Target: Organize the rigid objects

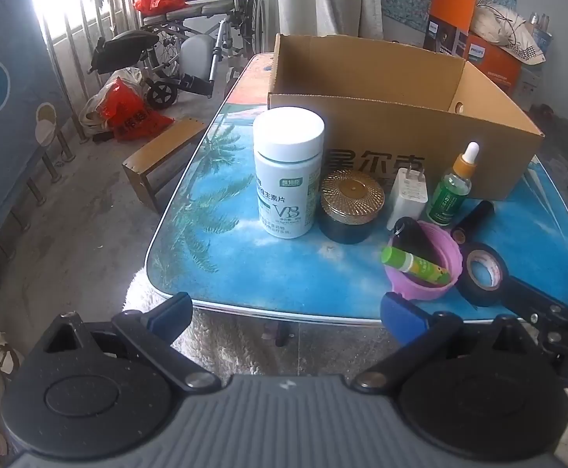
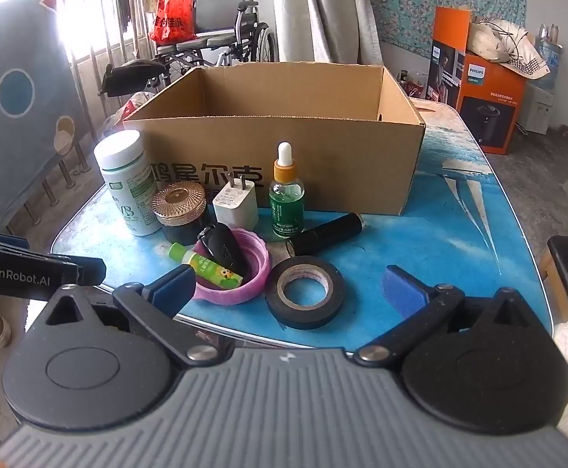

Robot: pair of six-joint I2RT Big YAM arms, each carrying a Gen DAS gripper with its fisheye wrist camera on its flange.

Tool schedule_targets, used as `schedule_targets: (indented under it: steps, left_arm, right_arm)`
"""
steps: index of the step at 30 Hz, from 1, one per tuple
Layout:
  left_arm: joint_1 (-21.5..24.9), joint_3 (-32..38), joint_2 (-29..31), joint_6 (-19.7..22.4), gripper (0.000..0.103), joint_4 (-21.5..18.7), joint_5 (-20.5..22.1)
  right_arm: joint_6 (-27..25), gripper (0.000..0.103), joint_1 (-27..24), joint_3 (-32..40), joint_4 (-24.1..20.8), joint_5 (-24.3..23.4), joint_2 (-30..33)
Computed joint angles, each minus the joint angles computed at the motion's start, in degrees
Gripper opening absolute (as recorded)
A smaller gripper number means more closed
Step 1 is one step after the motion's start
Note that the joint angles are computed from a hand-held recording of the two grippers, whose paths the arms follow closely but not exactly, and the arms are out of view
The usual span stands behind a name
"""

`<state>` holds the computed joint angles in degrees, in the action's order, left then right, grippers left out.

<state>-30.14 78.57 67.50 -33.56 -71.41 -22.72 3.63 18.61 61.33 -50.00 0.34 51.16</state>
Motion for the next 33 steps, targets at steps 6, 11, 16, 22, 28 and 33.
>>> schedule_targets:
  steps: [6,11,16,22,28,33]
  left_arm:
    - [0.05,-0.74,-0.84,0.05,0.103,0.63,-0.24]
    - [0.10,-0.56,-1.19,0.09,0.103,-0.15,0.15]
    - [-0.39,-0.23,-0.41,-0.05,0.103,-0.37,-0.49]
    - [-0.57,-0.14,-0.32,0.20,0.103,-0.23,-0.61]
    - [-0.63,-0.19,-0.32,0.06,0.103,-0.24,-0.58]
    - [-0.57,-0.26,-0.30,0.09,0.103,-0.21,-0.51]
  right_arm:
    - [0.15,0.102,0.45,0.10,-0.04,0.66,-0.20]
    - [0.03,0.102,0.26,0.06,-0.04,0.58,-0.28]
    - [0.70,0.102,1.04,0.72,-1.06,1.42,-0.44]
    - [0.29,0.102,0.82,-0.01,-0.26,1.05,-0.23]
    - [-0.01,0.102,0.13,0.70,-1.08,0.54,-0.13]
    - [-0.09,0.102,-0.06,0.81,-1.30,0.31,-0.17]
